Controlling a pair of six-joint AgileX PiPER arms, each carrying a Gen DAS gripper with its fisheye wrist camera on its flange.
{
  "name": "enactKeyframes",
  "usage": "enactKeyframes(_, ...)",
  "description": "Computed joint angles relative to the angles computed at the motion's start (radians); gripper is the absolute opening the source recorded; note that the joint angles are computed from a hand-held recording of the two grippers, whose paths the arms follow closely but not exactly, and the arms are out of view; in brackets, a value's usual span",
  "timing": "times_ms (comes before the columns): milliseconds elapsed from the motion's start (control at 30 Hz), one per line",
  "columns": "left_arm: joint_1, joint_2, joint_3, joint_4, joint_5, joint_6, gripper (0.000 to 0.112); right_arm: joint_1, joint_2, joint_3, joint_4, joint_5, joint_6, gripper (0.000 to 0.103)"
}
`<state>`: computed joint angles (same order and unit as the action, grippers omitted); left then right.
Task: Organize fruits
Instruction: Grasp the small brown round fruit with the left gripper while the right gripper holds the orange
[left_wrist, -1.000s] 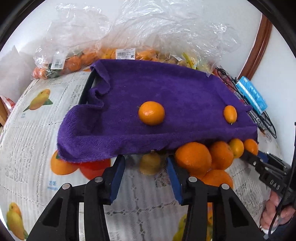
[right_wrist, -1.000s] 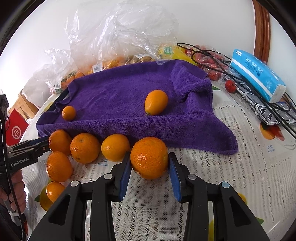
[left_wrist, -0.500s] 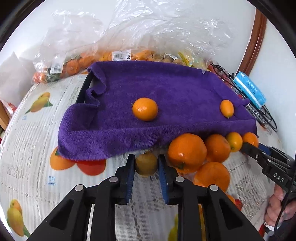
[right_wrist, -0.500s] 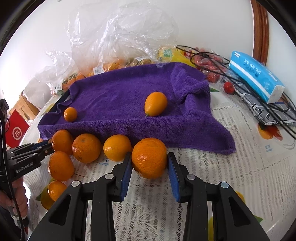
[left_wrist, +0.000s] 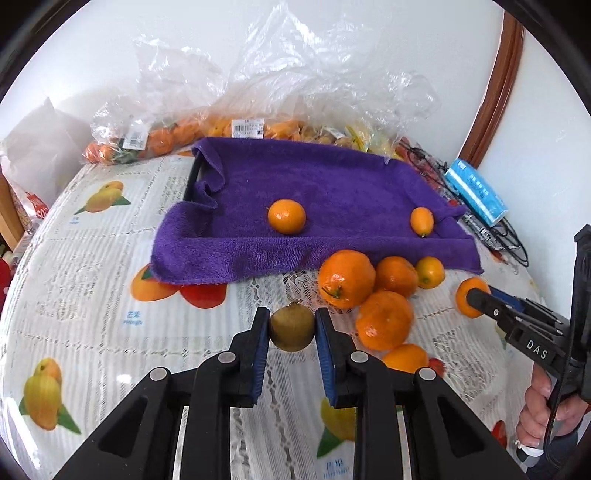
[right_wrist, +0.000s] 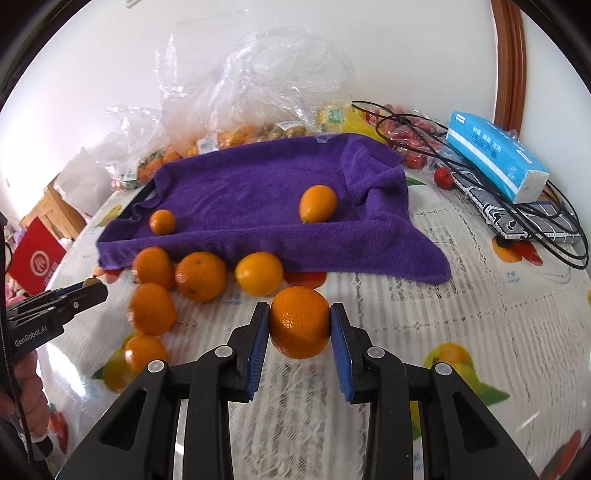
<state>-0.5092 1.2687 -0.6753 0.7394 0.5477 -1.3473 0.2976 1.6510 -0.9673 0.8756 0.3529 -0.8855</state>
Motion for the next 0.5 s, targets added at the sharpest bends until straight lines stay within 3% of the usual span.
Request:
enactKeyframes(267,-0.03,-0.061,-0.01,-0.007,0.038,-0.015,0.023,0.013,-0.109,0.029,-0.062,-0.005,0.073,0.033)
enactKeyframes(500,0.015,-0.056,-0.077,-0.044,0.035,0.073,0.023,0.018,-0.098,-0.057,-0.142,0.02,0.163,0.033)
